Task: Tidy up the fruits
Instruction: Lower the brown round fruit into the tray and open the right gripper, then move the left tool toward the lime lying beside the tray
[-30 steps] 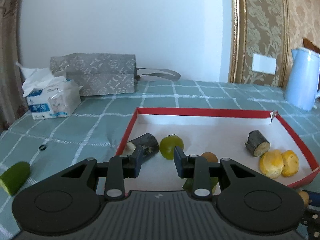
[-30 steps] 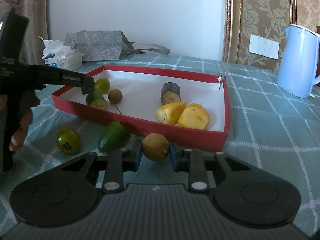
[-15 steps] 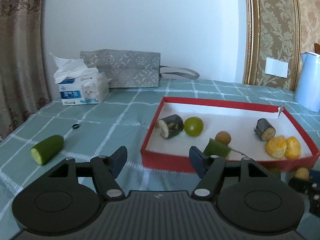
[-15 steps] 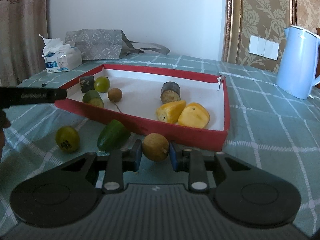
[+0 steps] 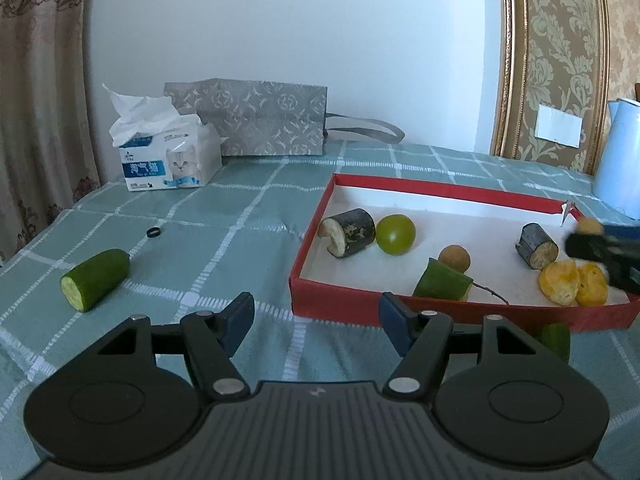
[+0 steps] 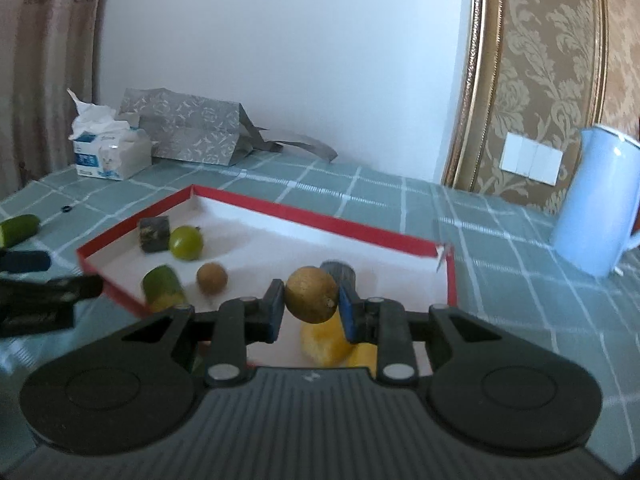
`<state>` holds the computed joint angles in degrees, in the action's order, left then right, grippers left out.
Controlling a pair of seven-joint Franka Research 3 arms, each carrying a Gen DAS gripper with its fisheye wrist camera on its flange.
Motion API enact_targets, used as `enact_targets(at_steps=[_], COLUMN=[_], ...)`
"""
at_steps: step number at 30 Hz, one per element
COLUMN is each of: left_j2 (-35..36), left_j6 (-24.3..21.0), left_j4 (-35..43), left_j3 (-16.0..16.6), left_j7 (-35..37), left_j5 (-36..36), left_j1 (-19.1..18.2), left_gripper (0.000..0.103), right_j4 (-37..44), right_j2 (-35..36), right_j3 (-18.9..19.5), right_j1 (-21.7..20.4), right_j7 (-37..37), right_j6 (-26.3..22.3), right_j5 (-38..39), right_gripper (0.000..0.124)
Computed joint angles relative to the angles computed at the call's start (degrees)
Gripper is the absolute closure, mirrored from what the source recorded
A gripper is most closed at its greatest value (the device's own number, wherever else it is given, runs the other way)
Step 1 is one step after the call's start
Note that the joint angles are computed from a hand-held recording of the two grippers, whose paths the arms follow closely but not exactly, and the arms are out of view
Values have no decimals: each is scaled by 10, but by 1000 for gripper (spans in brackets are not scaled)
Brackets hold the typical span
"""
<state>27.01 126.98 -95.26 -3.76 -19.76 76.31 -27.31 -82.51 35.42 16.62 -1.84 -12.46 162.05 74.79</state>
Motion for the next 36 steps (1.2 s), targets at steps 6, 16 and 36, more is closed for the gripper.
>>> enact_targets(at_steps=[6, 16, 36], left_j2=[1, 2, 7], left_j6=[9, 15, -23], left_j4=[1, 2, 8], left_j3=[0, 3, -1], left_j7=[3, 11, 23], left_j5=[-11, -19, -29], left_j1=[6, 6, -4], left_gripper=[35, 35, 29], right_j4=[75, 59, -84], right_j2=[57, 59, -51], right_j3=[-40, 45, -21], right_j1=[42, -19, -57], right_j7=[180, 138, 22], right_j6=[-28, 16, -97], right_j5=[-139, -116, 127], right_gripper=[90, 43, 21])
